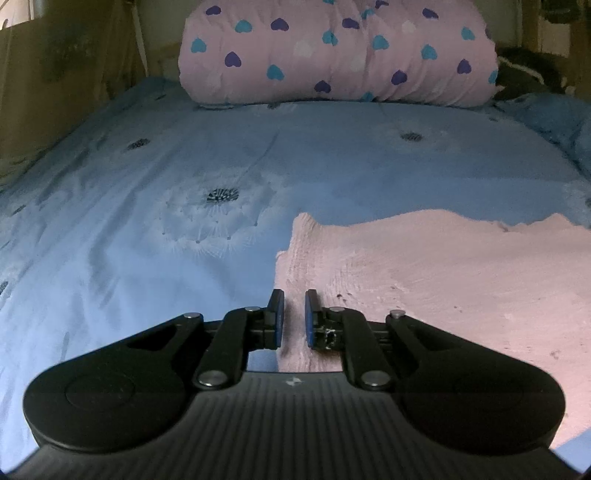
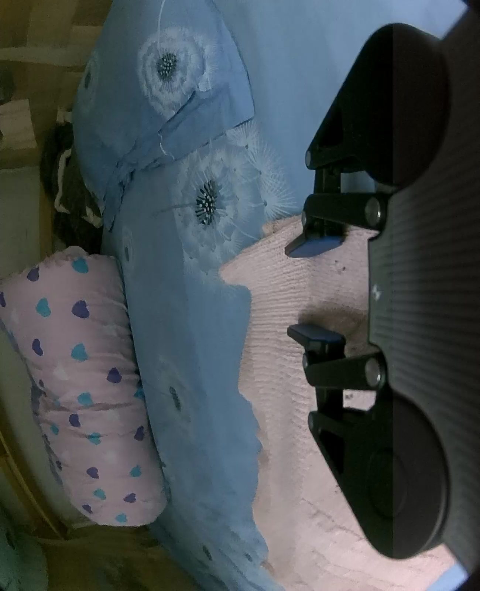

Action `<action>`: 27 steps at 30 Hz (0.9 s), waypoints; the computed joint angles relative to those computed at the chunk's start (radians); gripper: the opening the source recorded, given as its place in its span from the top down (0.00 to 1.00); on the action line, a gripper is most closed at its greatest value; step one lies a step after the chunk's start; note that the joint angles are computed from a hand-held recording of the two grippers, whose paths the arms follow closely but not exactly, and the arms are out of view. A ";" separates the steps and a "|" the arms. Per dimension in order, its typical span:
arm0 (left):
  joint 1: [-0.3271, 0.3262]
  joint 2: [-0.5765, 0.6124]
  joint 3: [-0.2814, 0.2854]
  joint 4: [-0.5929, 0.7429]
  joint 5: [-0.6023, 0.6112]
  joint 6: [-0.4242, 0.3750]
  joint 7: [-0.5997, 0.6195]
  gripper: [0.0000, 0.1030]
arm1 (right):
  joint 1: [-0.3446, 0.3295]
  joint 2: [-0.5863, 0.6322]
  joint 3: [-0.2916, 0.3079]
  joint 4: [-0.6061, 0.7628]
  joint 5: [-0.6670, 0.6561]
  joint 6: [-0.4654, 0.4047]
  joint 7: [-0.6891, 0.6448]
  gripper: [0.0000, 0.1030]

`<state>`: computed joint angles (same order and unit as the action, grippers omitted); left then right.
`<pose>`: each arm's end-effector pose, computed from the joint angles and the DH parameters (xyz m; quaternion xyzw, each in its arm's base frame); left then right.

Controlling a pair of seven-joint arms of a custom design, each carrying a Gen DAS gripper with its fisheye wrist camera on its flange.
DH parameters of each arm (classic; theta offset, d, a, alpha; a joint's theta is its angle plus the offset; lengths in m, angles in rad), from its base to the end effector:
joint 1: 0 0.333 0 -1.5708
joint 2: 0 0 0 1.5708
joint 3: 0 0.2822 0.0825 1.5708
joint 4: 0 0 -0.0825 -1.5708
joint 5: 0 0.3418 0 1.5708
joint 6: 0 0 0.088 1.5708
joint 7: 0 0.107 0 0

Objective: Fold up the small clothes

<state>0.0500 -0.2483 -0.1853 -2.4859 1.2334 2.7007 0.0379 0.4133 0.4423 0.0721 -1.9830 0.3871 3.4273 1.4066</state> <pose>0.4347 -0.0922 0.4027 -0.7450 0.5215 -0.1924 0.3688 0.5646 0.2432 0.3593 -0.6815 0.5593 -0.2315 0.4113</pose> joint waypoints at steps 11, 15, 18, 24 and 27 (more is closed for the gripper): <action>-0.028 -0.213 -0.022 -0.136 -0.320 0.032 0.218 0.39 | 0.223 -0.214 -0.155 -0.180 0.229 -0.013 -0.038 0.45; -0.034 -0.275 -0.055 -0.178 -0.364 0.038 0.260 0.30 | 0.113 -0.293 -0.024 -0.274 0.198 -0.002 0.033 0.45; -0.029 -0.293 -0.076 -0.207 -0.376 0.068 0.272 0.27 | 0.133 -0.346 -0.021 -0.330 0.250 -0.010 0.034 0.45; -0.004 -0.281 -0.109 -0.229 -0.374 0.074 0.263 0.25 | 0.125 -0.448 0.039 -0.464 0.344 0.016 0.080 0.45; -0.006 -0.273 -0.094 -0.241 -0.391 0.088 0.283 0.25 | 0.104 -0.464 0.089 -0.496 0.397 0.024 0.116 0.45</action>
